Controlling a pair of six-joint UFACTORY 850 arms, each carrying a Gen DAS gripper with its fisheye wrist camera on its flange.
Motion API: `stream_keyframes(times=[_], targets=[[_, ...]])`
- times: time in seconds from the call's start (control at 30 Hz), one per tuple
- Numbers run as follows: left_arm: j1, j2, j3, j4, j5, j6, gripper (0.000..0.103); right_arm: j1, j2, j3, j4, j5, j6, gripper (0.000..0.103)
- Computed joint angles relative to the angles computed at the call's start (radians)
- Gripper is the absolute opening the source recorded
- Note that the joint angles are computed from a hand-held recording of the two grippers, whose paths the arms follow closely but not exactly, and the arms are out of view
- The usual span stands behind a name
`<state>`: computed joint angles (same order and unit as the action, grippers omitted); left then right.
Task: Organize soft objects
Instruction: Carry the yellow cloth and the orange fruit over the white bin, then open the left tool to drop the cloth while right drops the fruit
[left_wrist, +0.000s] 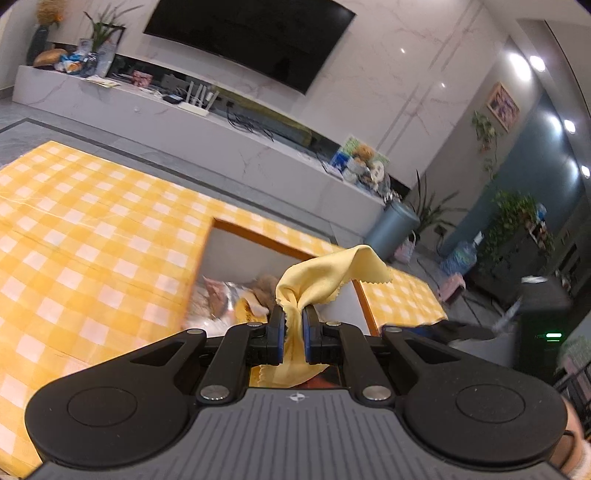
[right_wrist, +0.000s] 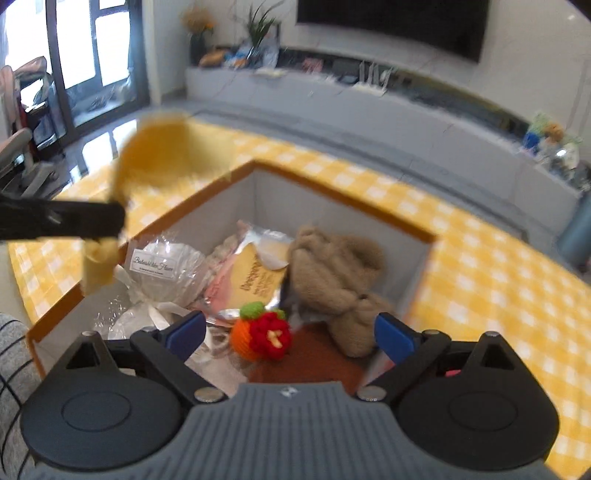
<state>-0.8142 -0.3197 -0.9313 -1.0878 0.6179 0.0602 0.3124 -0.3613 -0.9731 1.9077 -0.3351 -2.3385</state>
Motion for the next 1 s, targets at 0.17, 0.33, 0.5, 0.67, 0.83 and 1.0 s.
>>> stream_keyframes(times=[0.17,0.33,0.5,0.67,0.83,1.0], targets=[[-0.007,-0.062,-0.078,-0.025,-0.086,0.082,0.011,-0.043,0.093,0.111,0.251,-0.038,-0.303,0.097],[-0.025,-0.116,-0.150,-0.152,-0.116,0.237,0.037,-0.070,0.113,0.145,0.214,-0.072,-0.274,0.097],[-0.063,-0.157,-0.206,-0.339,-0.009,0.448,0.094,-0.079,0.123,0.168,0.216,-0.093,-0.284,0.097],[-0.087,-0.167,-0.223,-0.324,0.079,0.460,0.096,-0.093,0.130,0.219,0.408,-0.166,-0.441,0.098],[-0.128,-0.194,-0.252,-0.287,0.210,0.494,0.097,-0.093,0.117,0.251,0.593,-0.243,-0.570,0.099],[-0.134,-0.216,-0.274,-0.252,0.238,0.420,0.097,-0.102,0.108,0.280,0.672,-0.357,-0.592,0.099]])
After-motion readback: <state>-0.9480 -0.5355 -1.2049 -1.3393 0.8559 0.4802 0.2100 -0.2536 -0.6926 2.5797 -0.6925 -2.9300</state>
